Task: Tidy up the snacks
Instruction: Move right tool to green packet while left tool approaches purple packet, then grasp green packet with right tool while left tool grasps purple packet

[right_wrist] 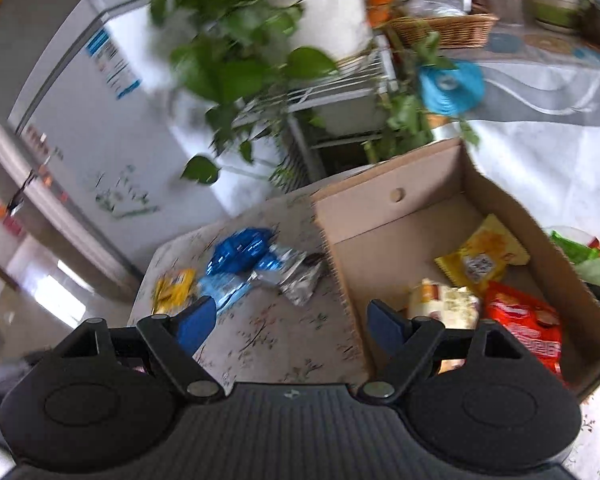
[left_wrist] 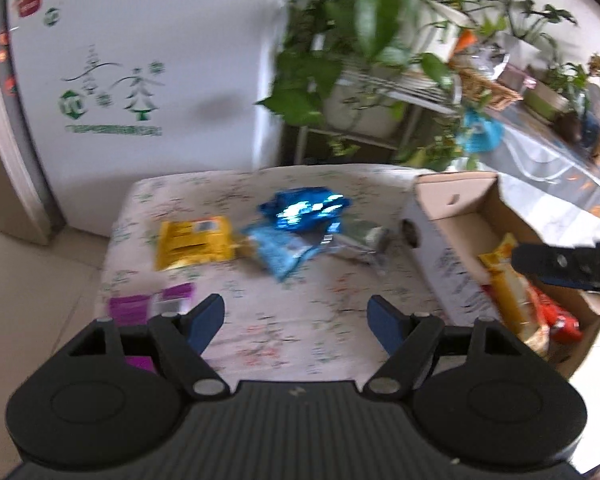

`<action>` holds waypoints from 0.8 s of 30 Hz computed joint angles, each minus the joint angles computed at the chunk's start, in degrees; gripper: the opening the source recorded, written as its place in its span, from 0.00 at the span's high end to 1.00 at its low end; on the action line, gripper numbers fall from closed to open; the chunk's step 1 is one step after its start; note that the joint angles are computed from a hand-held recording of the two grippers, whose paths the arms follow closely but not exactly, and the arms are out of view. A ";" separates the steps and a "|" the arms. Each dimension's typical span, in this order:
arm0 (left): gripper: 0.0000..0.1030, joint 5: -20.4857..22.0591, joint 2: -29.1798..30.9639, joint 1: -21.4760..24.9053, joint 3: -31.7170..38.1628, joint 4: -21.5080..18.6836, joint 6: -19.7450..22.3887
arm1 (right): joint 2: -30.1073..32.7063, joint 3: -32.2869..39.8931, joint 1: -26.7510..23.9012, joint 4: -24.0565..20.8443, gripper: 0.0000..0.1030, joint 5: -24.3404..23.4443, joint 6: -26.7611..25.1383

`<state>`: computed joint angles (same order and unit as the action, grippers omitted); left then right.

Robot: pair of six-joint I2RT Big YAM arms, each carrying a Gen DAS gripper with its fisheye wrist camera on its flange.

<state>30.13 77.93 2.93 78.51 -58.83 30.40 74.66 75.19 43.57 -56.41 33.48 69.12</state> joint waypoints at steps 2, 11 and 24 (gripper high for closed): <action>0.23 -0.44 1.28 1.06 1.13 -0.37 0.34 | 0.97 0.49 0.23 0.86 0.15 -0.89 -2.05; 0.21 -5.81 7.22 4.40 4.82 0.47 -2.29 | 4.72 2.04 1.25 4.70 0.15 -7.51 -14.16; 0.20 -10.84 13.74 5.18 7.09 -0.31 -6.10 | 11.43 5.24 2.54 1.52 0.15 -17.31 -27.86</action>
<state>19.28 91.66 8.11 85.61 -59.14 24.30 86.09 80.42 46.11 -54.90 16.17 41.26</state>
